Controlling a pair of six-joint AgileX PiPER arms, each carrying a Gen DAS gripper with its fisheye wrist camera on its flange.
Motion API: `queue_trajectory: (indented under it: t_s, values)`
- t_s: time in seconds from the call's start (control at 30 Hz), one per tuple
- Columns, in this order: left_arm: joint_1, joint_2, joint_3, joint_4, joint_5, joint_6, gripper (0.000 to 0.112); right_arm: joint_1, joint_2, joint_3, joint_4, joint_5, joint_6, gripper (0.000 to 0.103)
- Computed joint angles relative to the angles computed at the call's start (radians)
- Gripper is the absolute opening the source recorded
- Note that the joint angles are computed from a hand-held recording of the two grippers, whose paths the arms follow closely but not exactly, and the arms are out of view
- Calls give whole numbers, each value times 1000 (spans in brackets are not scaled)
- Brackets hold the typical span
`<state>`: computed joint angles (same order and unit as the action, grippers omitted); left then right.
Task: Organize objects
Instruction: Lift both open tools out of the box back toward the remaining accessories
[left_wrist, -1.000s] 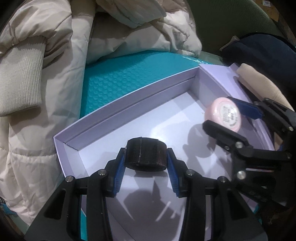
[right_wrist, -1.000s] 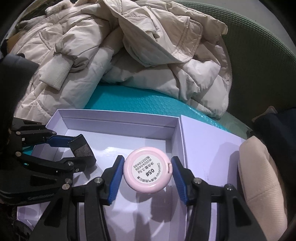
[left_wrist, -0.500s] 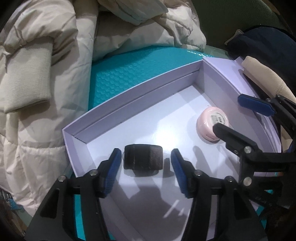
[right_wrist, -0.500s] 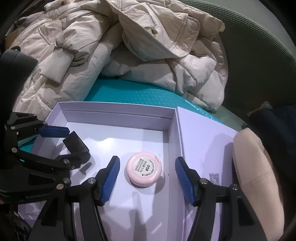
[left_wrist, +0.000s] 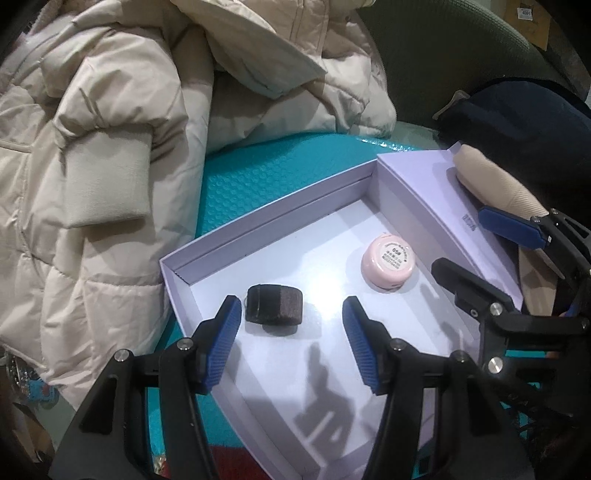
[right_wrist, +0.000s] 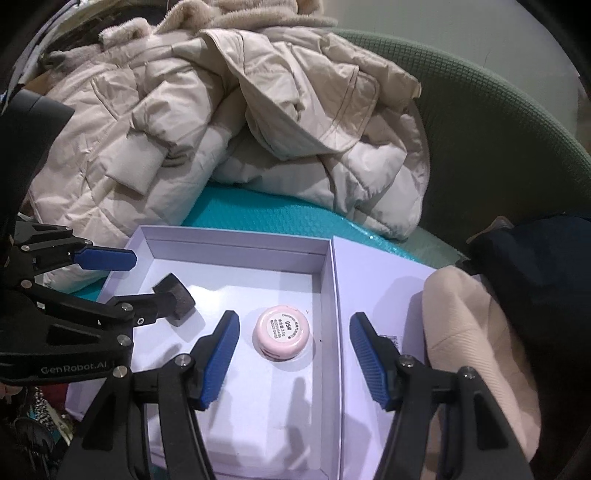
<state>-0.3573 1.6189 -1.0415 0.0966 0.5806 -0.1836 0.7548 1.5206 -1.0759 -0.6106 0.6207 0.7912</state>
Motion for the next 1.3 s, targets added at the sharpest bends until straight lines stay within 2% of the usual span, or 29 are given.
queue_trajectory:
  t_s: [0.33,0.6,1.1,1.3]
  values:
    - [-4,-161,59,-10,78,-4,55,87,-125,20,-48,102,58,62]
    - [-36,-299,96,68,152,-81,55,200,-203,30,-106,207,138,62]
    - [-141,-559,191,161,304,-232,55,434,-284,46,-173,384,286,62]
    - [-199,-675,262,199,376,-314,55,537,-289,57,-197,425,360,62]
